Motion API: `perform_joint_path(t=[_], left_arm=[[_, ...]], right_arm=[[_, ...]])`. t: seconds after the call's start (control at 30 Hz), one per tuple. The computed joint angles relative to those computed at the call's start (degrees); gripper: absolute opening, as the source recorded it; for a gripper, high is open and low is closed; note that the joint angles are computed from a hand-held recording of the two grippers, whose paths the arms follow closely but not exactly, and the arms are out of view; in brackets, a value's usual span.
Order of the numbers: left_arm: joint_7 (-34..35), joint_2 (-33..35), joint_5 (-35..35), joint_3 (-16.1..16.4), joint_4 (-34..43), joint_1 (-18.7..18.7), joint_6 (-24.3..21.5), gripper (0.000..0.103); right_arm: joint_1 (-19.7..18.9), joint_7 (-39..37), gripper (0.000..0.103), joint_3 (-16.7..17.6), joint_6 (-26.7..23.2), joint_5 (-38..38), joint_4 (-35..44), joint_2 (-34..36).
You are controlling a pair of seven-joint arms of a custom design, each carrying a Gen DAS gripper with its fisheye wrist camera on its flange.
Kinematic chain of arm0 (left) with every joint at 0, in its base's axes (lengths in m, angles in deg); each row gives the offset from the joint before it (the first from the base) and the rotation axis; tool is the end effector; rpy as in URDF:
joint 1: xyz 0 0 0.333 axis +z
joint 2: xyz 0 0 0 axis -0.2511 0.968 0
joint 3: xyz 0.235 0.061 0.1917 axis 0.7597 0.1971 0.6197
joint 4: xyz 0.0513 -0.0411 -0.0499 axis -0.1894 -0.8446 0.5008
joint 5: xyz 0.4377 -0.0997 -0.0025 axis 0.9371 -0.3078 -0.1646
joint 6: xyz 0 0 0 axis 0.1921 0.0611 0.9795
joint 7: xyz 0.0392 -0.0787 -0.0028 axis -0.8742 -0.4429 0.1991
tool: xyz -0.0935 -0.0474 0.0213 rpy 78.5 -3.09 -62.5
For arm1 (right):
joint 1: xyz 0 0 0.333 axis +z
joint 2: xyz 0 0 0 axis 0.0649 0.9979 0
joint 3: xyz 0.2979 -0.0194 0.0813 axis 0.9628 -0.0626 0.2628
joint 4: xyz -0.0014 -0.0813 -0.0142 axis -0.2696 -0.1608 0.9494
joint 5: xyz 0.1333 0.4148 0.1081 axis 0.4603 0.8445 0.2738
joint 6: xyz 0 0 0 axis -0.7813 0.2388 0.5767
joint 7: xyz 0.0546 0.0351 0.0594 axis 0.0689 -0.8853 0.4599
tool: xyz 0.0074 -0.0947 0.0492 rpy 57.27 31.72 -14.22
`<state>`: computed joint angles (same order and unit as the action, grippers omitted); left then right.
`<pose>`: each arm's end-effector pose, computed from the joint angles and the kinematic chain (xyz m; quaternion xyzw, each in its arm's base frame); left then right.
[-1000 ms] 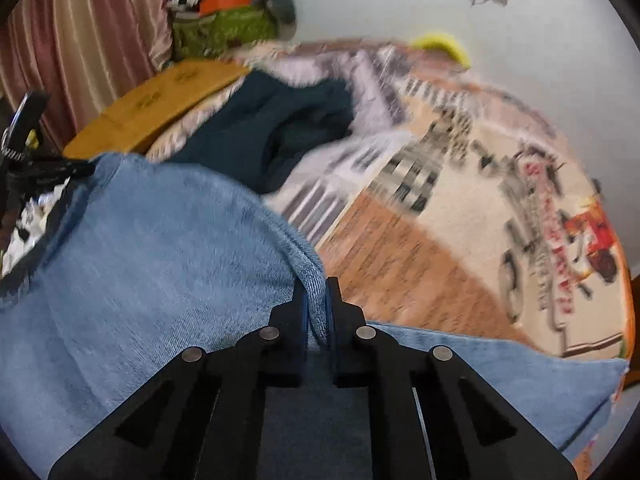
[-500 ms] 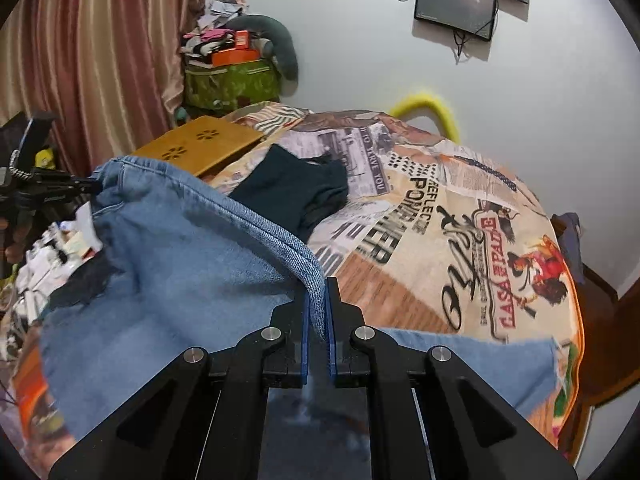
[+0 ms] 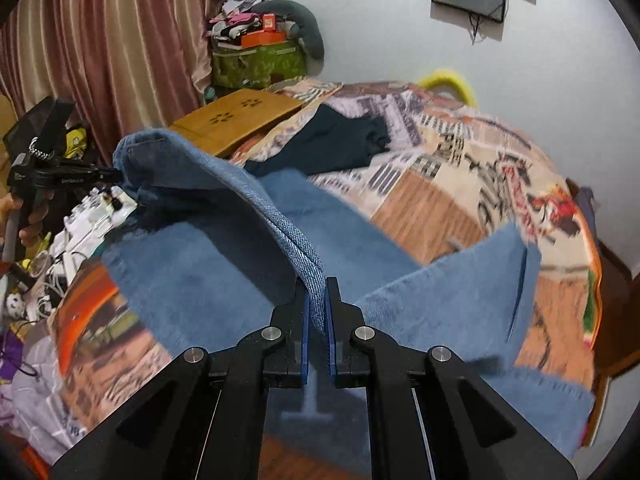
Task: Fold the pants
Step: 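Lift the waistband with both tools and fold it over toward the hems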
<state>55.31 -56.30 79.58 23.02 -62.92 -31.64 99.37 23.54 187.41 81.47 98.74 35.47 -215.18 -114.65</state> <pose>0.5141 -0.3488 0.4821 -0.6000 0.7554 -0.2137 0.1539 0.4073 0.1655 0.5018 -0.7501 0.5646 -0.2179 0.2667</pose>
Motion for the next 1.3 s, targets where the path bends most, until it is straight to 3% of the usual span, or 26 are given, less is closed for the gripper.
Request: perform_joint_path(t=[0.3,0.43,0.57,0.67,0.73,0.8,0.83,0.9,0.97,1.03,1.07,1.13,1.3], left_arm=[[-1.1,-4.5,-2.6,-1.2,-7.8,-0.6,0.1,0.005],[-2.9,-7.3,-2.0,-1.9,-10.0,-0.1,-0.4,0.006],[-3.5,-9.9,-1.2,-2.6,-11.0,0.6,0.3,0.011],[-4.7,-10.7,-0.2,-3.4,-10.0,1.3,1.0,0.023],[-5.6,-10.4,1.0,-3.9,-8.8,1.8,1.4,0.047],[-7.0,-9.3,3.7,-4.8,-6.8,2.5,1.9,0.063],[-7.3,-8.9,4.7,-4.9,-6.2,2.6,2.2,0.064],[-7.8,-6.7,7.1,-5.4,-3.4,2.5,1.2,0.066],[-8.3,-3.9,8.6,-5.3,-0.3,1.9,0.6,0.071],[-8.7,-1.4,9.3,-4.6,2.3,0.8,0.3,0.086],[-9.0,0.3,10.1,-4.4,4.1,0.2,0.0,0.089],[-10.0,3.1,12.0,-3.6,7.3,-1.0,-0.8,0.095],[-7.4,11.8,11.8,-1.0,17.5,-4.9,-3.8,0.095]], right_arm=[[1.8,3.8,0.007,0.8,-0.2,1.9,-5.5,-3.6],[3.6,3.1,0.01,-1.6,-1.4,4.0,-6.5,-6.2],[3.0,2.9,0.01,-1.9,-2.5,4.5,-7.5,-10.0],[2.0,3.3,0.011,-2.4,-2.1,4.8,-7.9,-12.0],[0.3,4.2,0.015,-2.2,-2.0,4.4,-7.7,-12.8],[-2.3,5.3,0.027,-1.2,-1.8,2.7,-7.1,-12.6],[-3.3,5.7,0.031,-1.0,-1.5,2.0,-6.8,-12.3],[-5.0,6.6,0.051,-1.2,-1.5,1.2,-5.5,-10.7],[-5.9,7.3,0.061,-1.7,-0.8,0.8,-4.7,-9.3],[-7.2,7.4,0.069,-2.2,0.1,0.1,-3.5,-7.1],[-7.9,7.6,0.073,-2.5,0.6,-0.1,-2.6,-5.4],[-8.6,7.4,0.074,-3.3,0.6,-0.1,-1.1,-3.0],[-10.1,5.6,0.075,-5.9,1.6,1.1,4.4,6.1]])
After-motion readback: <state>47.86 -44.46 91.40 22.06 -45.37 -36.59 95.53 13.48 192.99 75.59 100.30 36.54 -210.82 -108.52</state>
